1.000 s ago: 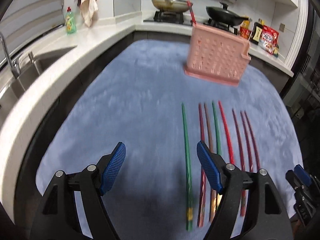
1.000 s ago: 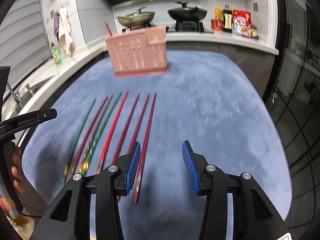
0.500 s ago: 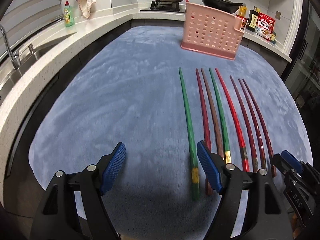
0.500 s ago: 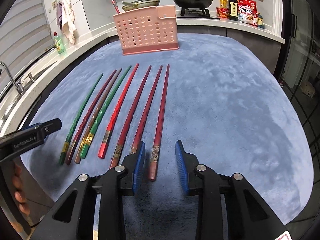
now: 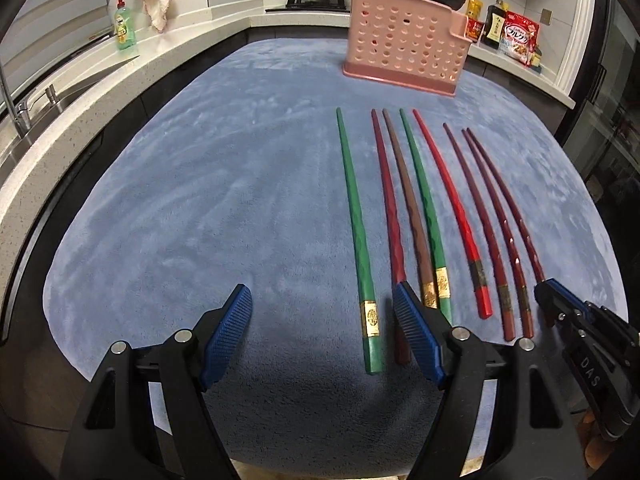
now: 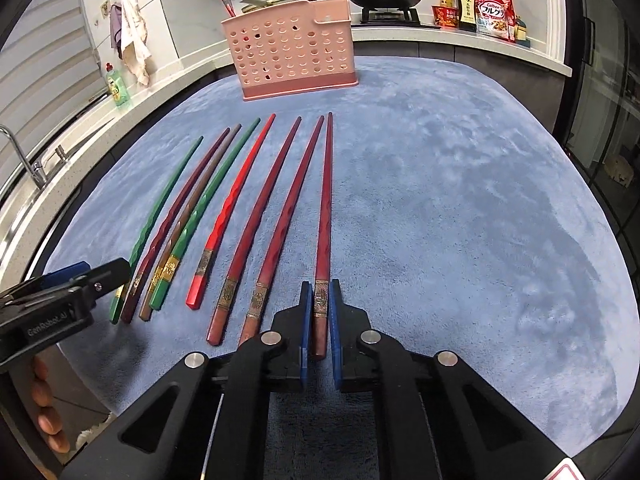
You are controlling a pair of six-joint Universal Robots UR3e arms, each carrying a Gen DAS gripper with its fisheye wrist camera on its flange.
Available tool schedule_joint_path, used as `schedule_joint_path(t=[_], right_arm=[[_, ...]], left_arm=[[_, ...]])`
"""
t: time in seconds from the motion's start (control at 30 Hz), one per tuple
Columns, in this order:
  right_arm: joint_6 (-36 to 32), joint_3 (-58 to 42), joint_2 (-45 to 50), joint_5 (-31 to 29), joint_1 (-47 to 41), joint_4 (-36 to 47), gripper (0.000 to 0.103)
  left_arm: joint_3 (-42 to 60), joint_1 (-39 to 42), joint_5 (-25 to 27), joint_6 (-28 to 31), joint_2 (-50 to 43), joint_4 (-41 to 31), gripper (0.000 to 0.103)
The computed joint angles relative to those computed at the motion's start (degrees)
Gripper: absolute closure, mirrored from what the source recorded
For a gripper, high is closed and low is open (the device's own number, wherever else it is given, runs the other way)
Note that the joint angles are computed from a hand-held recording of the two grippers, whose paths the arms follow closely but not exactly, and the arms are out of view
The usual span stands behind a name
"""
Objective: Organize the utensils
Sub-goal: 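Grasp a green chopstick with the left tool while the right tool grasps a dark-red chopstick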
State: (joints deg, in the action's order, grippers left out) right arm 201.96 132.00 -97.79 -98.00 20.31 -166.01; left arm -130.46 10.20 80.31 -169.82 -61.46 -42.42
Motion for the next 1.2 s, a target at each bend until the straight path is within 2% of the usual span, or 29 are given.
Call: schedule_joint_path(t=[0.37, 0.47, 0.6, 0.67, 0.73, 0.93, 1.2], right_arm=[[0.0, 0.2, 0.1, -0.1, 0.1, -0.3, 0.096], [0.0, 0.1, 0.2, -0.1, 0.1, -0.3, 0.095], [0.0, 0.2, 0.2, 0.1, 0.0, -0.4, 0.095], [0.2, 0.3, 0.1, 0.3, 0.0, -0.6, 0.096], [0.3, 0.9, -0.3, 1.0, -0.6, -1.0, 0.096], [0.6, 1.9, -2.8, 2.0, -1.7, 0.0, 0.096], [-0.1, 1.0, -8.4, 1.6, -2.4, 4.2, 0.096]], left_arm=[[-1.0, -3.1, 4.8, -0.4, -2.8, 3.9, 0.037], [-1.0, -2.8, 4.3, -0.4, -2.5, 3.6, 0.039], [-1.7, -2.3, 3.9, -0.1, -1.5, 3.8, 0.049], [-2.3, -1.6, 3.1, 0.6, -0.6, 3.7, 0.057], [-2.4, -0.4, 1.3, 1.7, 0.8, 2.2, 0.073], [-1.6, 2.4, -2.3, 4.1, 2.4, -1.7, 0.093], [3.0, 6.7, -7.7, 6.9, 5.4, -12.6, 0.096]])
